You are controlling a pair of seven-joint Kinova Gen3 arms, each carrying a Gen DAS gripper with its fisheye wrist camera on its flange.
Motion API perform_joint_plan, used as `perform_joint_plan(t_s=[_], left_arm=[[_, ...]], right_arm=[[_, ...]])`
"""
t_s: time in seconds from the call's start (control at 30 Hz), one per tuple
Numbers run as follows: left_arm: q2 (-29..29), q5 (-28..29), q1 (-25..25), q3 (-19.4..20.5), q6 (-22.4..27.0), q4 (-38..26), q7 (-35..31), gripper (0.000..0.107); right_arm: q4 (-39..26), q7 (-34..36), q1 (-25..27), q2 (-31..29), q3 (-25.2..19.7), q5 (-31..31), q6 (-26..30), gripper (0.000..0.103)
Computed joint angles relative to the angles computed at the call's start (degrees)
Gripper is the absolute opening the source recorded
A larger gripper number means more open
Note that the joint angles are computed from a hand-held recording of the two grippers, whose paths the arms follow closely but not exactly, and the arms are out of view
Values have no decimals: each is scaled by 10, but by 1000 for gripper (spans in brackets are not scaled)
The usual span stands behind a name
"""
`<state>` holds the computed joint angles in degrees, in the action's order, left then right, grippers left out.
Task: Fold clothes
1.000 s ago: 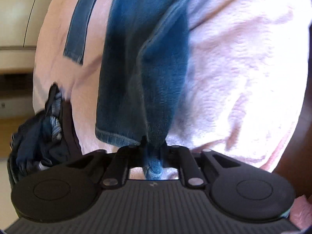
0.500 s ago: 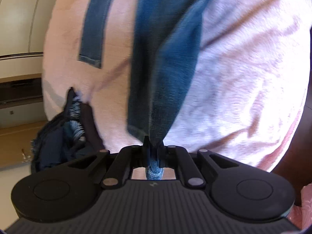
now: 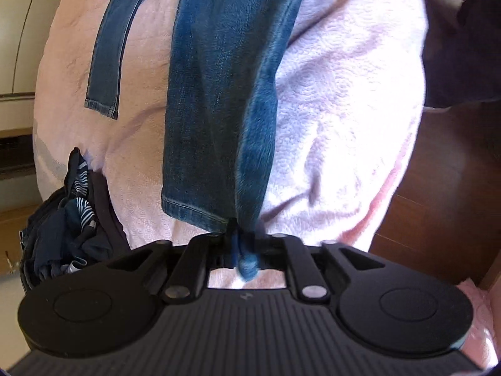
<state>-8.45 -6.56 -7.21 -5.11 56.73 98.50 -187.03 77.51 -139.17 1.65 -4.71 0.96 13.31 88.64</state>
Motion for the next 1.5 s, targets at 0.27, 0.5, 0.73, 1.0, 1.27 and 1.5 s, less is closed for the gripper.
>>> perform_joint_plan(t_s=[0.27, 0.5, 0.73, 1.0, 1.27, 1.5], left_arm=[[32, -17, -24, -3, 60, -99, 58, 24], [124, 95, -26, 21, -42, -163, 61, 31], [264, 170, -28, 88, -129, -221, 1, 31], [368, 154, -26, 138, -222, -244, -95, 30], [385, 139, -41, 160, -246, -269, -109, 9], [394, 102, -11, 116, -186, -322, -60, 8]], right_arm=[[-122, 63, -96, 62, -42, 48, -1, 62], [-267, 224, -109, 197, -145, 38, -33, 62], [-406, 386, -222, 319, -88, 41, 20, 62], [-445, 520, -274, 404, -14, -7, 10, 62], [-428, 596, -318, 439, 10, 38, -28, 62], [-416, 590, -324, 440, 5, 24, -69, 62]])
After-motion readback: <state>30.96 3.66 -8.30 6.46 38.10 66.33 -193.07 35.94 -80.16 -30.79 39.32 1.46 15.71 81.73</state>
